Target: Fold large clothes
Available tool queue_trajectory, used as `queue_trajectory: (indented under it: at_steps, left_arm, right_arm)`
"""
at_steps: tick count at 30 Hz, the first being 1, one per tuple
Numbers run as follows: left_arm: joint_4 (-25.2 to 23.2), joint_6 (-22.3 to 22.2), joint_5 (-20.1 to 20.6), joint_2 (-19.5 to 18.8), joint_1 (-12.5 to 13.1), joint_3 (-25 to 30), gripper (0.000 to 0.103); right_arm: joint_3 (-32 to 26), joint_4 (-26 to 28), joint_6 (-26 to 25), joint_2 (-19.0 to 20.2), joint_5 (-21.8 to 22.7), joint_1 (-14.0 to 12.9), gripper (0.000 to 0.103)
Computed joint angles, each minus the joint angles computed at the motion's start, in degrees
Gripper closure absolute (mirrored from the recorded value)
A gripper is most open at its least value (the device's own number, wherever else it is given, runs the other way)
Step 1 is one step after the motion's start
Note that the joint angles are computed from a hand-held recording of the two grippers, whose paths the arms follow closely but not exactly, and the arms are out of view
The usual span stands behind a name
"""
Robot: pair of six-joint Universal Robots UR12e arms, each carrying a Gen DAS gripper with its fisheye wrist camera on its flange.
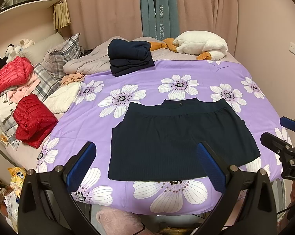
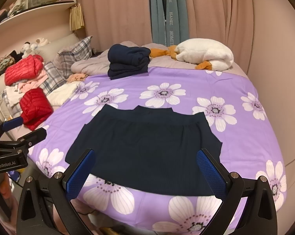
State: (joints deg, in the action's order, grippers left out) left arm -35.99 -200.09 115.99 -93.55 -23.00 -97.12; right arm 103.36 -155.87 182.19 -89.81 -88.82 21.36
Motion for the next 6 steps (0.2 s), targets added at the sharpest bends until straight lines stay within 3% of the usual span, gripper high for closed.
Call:
queue_trajectory:
  at_steps: [6]
  left_arm:
    - [-0.27, 0.15, -0.17, -0.06, -0.06, 0.24, 0.000]
  right_arm:
    - [-0.01, 0.09, -0.07, -0.03, 0.08, -0.01, 0.001]
